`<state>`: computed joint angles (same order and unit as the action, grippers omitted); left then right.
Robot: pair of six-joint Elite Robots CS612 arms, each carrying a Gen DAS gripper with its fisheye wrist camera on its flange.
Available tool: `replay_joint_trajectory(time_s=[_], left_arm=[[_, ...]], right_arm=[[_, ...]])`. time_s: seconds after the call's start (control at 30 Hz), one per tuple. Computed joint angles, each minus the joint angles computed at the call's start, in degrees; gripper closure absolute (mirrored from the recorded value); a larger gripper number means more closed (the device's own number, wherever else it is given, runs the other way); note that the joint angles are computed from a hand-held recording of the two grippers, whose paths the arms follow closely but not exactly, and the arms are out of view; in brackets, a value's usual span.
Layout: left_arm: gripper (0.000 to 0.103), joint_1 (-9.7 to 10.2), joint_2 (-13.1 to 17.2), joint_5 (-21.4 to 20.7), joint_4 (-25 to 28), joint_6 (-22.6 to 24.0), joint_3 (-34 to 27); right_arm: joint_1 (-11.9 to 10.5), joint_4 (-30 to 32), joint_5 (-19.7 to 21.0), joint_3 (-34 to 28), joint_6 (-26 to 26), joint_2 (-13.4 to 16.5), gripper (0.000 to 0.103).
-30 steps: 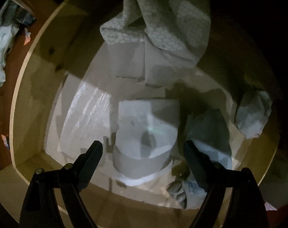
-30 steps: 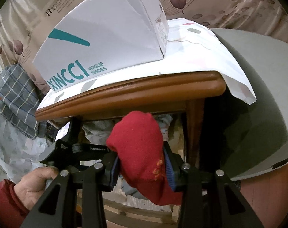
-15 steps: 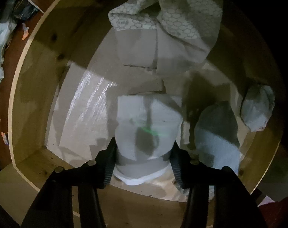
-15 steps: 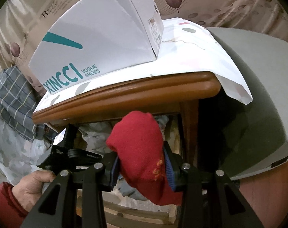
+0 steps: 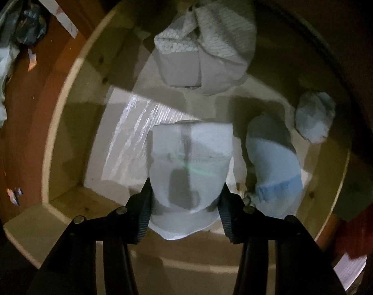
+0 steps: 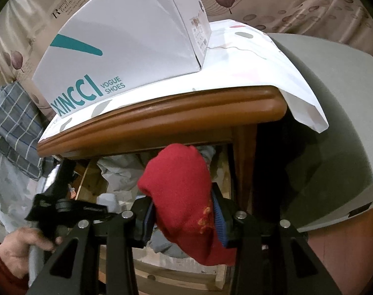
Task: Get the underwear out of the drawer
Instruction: 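Lift the white rolled sock with the left tool and carry it over the white box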
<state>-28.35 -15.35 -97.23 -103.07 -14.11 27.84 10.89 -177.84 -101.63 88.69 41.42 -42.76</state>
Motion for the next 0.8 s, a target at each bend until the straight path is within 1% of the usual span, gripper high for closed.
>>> replay_joint_trajectory(time_s=[0.07,0.1,0.2,0.27,0.33,0.4,0.43,0.5,0.7,0.8], left_arm=[[0.059,-0.04,-1.99,-0.35,-2.14,0.95,3.32],[0.059,0.26,-2.45,-0.48,-2.94,1.6,4.27],[0.059,0.31,-5.54,0.25,-6.98,3.41,9.31],[0.059,0.42,-6.7,0.0,-8.75,4.47,10.88],[0.059,0.43,-8.62,0.25,-11.53,5.93,14.06],[0.059,1.29,-11.3,0.5,-15.2,8.57,18.62],[0.059,0.95,-12.55,0.72,-16.74,8.98,20.52],[0.059,1.32,-14.76,0.89,-20.24,11.22,23.76],[0.059,2.17,-20.48,2.11,-28.76,17.68,30.61],[0.059,2.5,-22.77,2.64,-33.26,19.75,33.01]], right_arm=[[0.04,0.23,0.06,-0.14,-0.13,0.07,0.063],[0.08,0.4,-0.04,-0.24,-0.26,0.12,0.063],[0.12,0.73,-0.06,-0.41,-0.46,0.21,0.063],[0.1,1.04,0.03,-0.49,-0.48,0.25,0.063],[0.12,1.01,0.04,-0.46,-0.53,0.25,0.063],[0.13,1.22,-0.04,-0.54,-0.6,0.27,0.063],[0.12,1.29,0.04,-0.55,-0.65,0.27,0.063],[0.15,1.73,0.03,-0.71,-0.8,0.33,0.063],[0.13,3.04,0.19,-1.03,-0.88,0.46,0.063],[0.14,3.26,0.19,-1.11,-0.95,0.5,0.063]])
